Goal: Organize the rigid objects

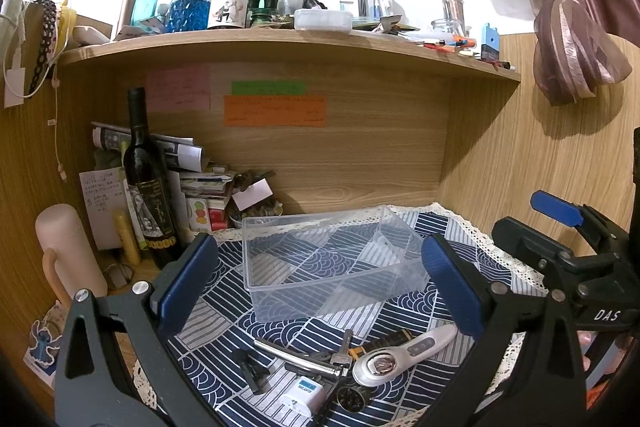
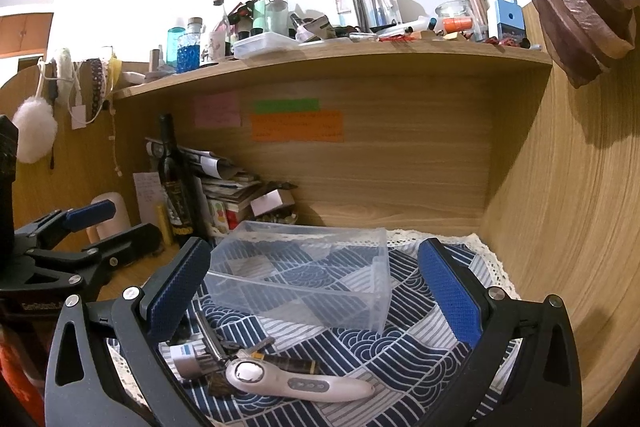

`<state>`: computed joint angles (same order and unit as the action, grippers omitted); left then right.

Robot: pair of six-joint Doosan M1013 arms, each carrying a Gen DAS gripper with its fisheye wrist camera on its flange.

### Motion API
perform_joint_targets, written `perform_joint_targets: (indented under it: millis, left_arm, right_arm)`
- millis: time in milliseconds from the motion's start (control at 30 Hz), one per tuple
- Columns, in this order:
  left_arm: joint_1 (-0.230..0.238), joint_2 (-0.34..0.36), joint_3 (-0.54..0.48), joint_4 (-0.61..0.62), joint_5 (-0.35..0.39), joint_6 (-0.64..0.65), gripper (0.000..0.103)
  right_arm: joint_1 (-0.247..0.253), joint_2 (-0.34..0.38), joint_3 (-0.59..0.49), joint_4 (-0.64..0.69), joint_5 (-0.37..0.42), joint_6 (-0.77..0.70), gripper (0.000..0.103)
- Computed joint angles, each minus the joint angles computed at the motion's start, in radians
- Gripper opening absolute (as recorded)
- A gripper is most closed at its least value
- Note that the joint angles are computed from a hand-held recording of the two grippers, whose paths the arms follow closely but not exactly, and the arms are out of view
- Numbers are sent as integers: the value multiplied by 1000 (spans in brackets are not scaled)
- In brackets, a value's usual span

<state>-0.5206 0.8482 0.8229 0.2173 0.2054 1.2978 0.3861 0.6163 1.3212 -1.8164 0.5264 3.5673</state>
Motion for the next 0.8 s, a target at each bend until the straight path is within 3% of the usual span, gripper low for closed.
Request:
perform_joint_targets:
  millis: [400,600,700,800]
  left_arm:
    - [1,-1,4,0,-4,-1,103]
    - [8,0,3,-81,1,80,103]
    - [16,11,-15,-113,44,97,103]
    - [25,24,-33,-44,99,3,100]
  right_arm:
    - [-1,1,-3,5,-10,-9,103]
    - [-4,3,-7,19,-25,-35,103]
    - [-12,9,-16,83,-62,-109,103]
    - [-23,25,-38,252,-105,-287,103]
